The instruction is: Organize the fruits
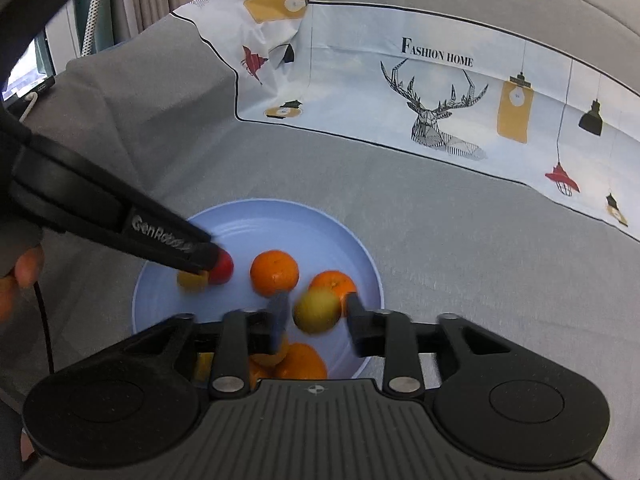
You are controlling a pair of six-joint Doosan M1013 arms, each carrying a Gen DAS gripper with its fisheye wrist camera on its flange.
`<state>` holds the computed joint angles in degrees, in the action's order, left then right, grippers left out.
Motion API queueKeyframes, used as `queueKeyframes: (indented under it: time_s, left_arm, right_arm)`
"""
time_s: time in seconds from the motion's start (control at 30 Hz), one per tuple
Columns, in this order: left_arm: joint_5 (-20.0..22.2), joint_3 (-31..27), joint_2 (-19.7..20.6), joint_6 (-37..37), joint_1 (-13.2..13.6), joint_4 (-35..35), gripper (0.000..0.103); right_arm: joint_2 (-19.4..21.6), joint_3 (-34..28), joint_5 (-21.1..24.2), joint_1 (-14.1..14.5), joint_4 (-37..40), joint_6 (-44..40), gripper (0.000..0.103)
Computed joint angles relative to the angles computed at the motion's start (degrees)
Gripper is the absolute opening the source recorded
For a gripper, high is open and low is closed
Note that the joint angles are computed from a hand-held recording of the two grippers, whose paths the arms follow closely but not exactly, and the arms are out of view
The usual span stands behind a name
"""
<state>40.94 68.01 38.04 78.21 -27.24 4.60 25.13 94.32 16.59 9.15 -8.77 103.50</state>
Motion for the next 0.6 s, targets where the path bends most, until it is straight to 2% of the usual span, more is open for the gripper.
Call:
queueKeyframes:
  time_s: [0.03,0.07,0.23,0.37,0.47,0.6]
  left_arm:
    - [-2.5,1.6,-1.0,-0.9,0.0,0.6,0.103]
    - [-3.6,2.6,-1.9,-0.7,0.1,0.6,0.103]
    - [-2.3,6.8,-5.1,-3.8,-0.4,5.0,0.103]
    - [-1.1,11.2,-8.4,-10.0,-1.2,9.6,0.103]
    - [-0.9,13.9,-10.5,-12.9,-1.6,11.4,0.103]
    - [-0.6,16.6,-13.0,-16.0,-2.4,14.0,0.103]
  right_arm:
    - [-0.3,0.1,0.2,0.0,-0.2,0.2,0.06]
    - [-0.6,0.3,0.6,0.0,-0.2,0.4,0.065]
    - [-3.6,2.2,4.6,0.1,1.3,3.2,0.094]
    - [-6.8,5.3,4.8,1.1,-2.6,9.2,0.1]
    - [-8.5,7.4,4.4,2.5,-13.8,20.0,0.101]
    - [-10.9,9.5,4.4,3.8,-20.7,30.7,0.102]
